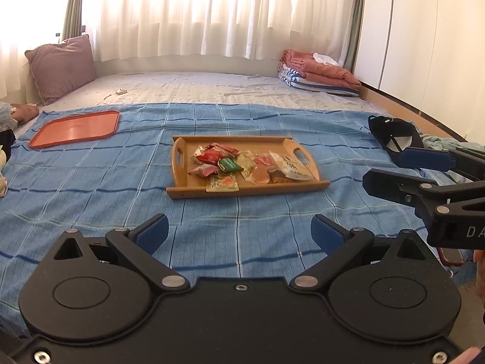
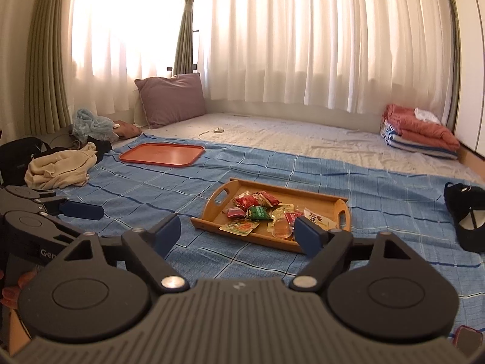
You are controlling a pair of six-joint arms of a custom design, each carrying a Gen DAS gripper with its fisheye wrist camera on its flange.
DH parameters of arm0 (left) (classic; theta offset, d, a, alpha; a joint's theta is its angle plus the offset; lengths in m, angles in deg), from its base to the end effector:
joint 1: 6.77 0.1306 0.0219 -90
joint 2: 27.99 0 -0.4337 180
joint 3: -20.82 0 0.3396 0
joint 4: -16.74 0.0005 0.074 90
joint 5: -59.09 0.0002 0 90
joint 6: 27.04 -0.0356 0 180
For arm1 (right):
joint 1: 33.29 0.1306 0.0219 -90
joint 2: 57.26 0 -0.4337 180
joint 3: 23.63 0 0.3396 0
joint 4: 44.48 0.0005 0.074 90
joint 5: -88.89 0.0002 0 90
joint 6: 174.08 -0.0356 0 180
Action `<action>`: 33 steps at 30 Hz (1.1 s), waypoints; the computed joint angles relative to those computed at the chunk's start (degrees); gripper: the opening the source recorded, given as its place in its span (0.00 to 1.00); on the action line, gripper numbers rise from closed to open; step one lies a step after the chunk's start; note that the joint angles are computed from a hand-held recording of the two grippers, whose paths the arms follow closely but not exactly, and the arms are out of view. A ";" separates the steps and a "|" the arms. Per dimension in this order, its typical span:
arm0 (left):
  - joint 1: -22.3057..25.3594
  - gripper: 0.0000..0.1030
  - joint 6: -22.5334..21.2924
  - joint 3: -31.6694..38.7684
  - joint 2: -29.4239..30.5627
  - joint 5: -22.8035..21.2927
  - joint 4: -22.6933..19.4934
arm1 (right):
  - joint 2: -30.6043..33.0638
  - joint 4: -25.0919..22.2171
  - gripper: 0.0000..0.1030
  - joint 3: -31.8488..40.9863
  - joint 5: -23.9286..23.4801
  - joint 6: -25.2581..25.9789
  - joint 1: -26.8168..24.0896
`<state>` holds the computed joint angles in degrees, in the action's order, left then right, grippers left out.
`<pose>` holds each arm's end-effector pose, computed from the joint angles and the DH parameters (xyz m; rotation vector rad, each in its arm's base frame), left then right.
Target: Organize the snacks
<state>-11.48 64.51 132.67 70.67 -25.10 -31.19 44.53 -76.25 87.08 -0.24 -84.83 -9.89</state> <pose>0.5056 -0.0458 0.5743 0.1179 2.1755 -0.1726 0.5024 0.2163 0.5651 -0.3788 1.9421 0.2601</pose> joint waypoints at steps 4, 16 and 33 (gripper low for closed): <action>0.16 0.98 1.29 -4.40 -1.98 -0.48 1.96 | -2.20 3.47 0.86 -5.12 1.23 -0.47 0.79; -0.97 0.98 0.18 -20.30 -4.89 -6.61 16.41 | -4.35 20.03 0.90 -21.60 7.60 -1.82 1.82; -2.05 0.98 -0.83 -29.22 1.74 -10.61 28.09 | 3.07 28.35 0.90 -29.68 12.71 -4.88 2.79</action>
